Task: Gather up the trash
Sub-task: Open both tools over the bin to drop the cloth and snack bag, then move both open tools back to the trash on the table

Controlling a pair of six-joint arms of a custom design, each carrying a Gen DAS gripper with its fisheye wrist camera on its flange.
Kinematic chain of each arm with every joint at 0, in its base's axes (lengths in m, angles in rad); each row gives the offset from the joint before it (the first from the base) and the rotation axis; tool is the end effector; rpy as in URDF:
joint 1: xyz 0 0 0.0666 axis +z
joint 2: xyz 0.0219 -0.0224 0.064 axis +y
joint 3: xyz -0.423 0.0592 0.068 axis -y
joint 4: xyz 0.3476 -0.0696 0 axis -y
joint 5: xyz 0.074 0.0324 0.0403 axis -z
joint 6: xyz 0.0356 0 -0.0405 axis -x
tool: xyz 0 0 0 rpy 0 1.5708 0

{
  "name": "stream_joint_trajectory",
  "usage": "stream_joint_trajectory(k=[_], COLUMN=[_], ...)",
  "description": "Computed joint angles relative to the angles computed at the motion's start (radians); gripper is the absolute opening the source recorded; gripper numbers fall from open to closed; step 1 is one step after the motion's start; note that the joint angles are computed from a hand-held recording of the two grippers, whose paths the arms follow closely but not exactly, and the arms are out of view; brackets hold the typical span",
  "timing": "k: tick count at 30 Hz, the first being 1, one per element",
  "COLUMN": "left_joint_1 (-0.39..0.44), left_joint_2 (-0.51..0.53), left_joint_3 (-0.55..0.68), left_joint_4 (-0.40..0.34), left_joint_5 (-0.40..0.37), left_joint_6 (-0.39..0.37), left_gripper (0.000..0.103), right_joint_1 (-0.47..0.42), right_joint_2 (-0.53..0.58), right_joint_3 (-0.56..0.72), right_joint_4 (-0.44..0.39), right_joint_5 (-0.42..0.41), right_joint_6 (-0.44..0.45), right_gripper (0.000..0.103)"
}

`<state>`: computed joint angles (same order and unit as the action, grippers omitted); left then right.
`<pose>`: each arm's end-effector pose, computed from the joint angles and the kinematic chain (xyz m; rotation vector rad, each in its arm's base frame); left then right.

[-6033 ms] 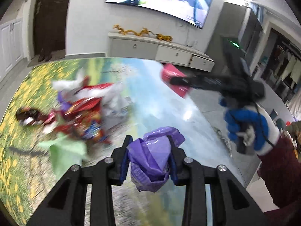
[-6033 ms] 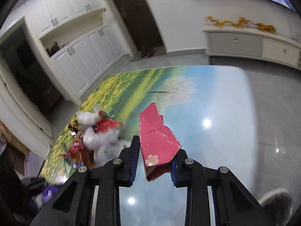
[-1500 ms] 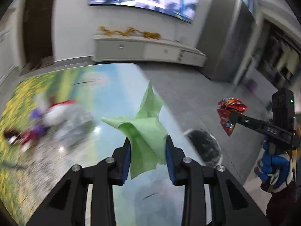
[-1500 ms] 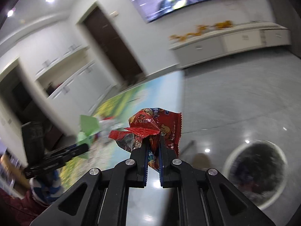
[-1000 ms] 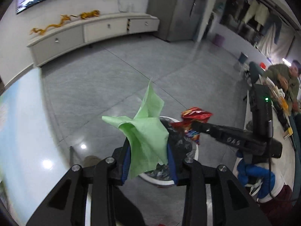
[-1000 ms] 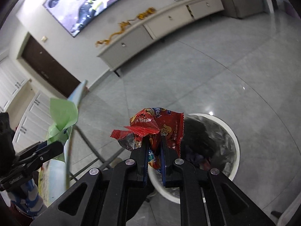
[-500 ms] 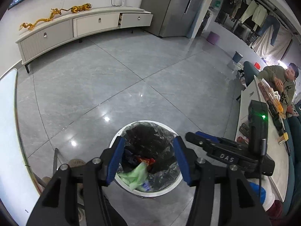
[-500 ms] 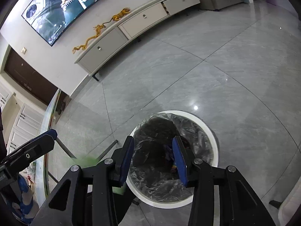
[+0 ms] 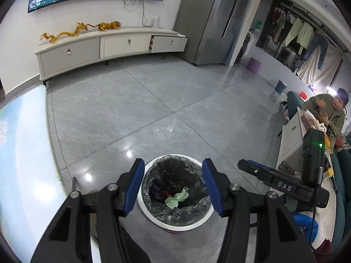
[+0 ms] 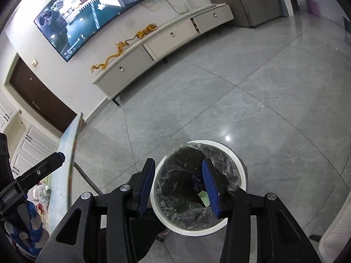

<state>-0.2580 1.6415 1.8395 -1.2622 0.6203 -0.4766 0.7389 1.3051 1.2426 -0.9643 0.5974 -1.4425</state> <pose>0.4879 -0.1506 0.5260 1.0848 2.2453 -0.7215 0.2922 0.2386 0.4463 1.0043 2.1473 0.2484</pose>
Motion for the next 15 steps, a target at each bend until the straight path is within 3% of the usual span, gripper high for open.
stream_joint_trajectory(k=[6,15], left_joint_1=[0.083,0.282], left_joint_2=[-0.049,-0.056], left_joint_3=[-0.018,-0.011], left_joint_4=[0.024,0.026], left_joint_5=[0.009,0.041], left_joint_6=[-0.019,-0.055], left_gripper=[0.053,0.053], right_joint_1=[0.05,0.084], right_joint_2=[0.037,0.146], right_joint_3=[0.118,0.314], right_joint_4=[-0.102,-0.113], right_joint_5=[0.058,0.057], right_joint_6=[0.021,0.169], right_gripper=[0.044,0.045])
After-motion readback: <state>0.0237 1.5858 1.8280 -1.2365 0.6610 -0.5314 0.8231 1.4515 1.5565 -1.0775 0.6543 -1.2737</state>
